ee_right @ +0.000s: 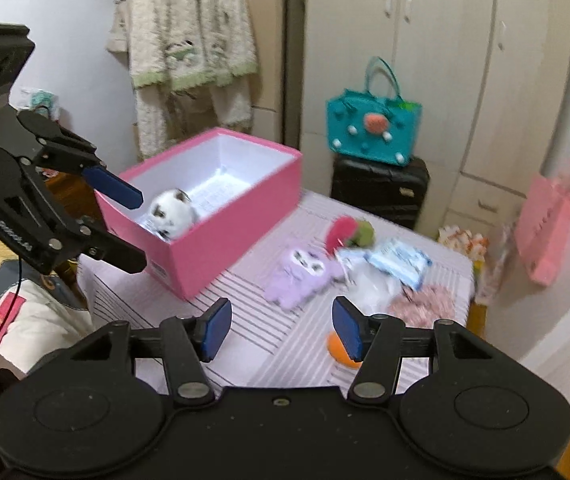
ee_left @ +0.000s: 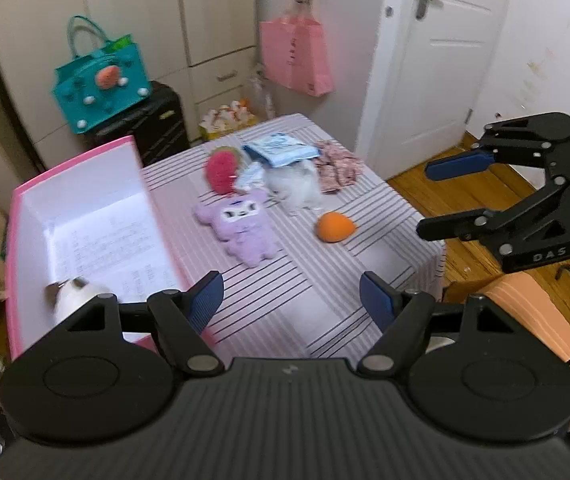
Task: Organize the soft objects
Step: 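Move both tools back toward the orange sponge and floral scrunchie, then grasp the orange sponge with the left gripper while the right grasps the floral scrunchie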
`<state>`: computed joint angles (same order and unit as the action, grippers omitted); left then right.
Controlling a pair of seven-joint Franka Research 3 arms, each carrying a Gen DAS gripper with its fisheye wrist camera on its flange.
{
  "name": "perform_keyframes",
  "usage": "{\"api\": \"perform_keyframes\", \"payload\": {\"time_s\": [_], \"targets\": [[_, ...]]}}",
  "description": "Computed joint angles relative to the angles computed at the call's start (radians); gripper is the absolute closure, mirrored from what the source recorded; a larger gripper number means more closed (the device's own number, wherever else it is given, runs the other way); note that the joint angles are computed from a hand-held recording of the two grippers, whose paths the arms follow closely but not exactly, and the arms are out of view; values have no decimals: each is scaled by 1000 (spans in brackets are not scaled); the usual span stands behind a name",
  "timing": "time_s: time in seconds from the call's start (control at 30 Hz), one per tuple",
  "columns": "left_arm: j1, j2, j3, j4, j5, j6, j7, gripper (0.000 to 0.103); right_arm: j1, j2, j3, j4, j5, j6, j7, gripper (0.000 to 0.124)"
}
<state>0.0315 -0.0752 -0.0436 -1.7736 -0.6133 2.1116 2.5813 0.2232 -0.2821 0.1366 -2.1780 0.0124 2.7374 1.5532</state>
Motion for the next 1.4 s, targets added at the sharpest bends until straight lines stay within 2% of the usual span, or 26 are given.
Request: {"api": "perform_keyframes", "payload": {"time_s": [0.2,0.47,0.67,0.9,0.97,1.0,1.07,1.13,1.2,1.27,1.4], "targets": [[-20,60,-34,32,-19,-13,-13,29,-1,-9,-47,-49,68,14,-47,62],[-36,155,-92,51,-41,73,-33,29,-23,53,-93,-52,149,59,-143,62],[-47,200,-135,40,-70,153,1,29,-42,132,-107,-30,172,114,-201,62],[-54,260,-174,22,-113,253,-4,29,-29,217,-133,6,312,166,-364,62],[-56,274,-182,23,-94,255,-23,29,-28,238,-133,13,353,183,-416,62],[-53,278,-188,21,-103,255,-18,29,-30,250,-131,15,361,197,-430,62],[-49,280,-201,3,-129,277,5,29,-40,273,-124,8,296,260,-378,62],[-58,277,-210,-27,-135,334,30,29,-45,292,-123,11,300,289,-401,62],[-67,272,-223,-62,-151,415,76,29,-50,313,-122,25,321,293,-429,60],[-71,268,-226,-78,-154,452,81,29,-56,336,-123,37,313,313,-441,52],[-55,272,-234,-78,-239,443,105,29,-73,369,-114,55,325,352,-505,46]]}}
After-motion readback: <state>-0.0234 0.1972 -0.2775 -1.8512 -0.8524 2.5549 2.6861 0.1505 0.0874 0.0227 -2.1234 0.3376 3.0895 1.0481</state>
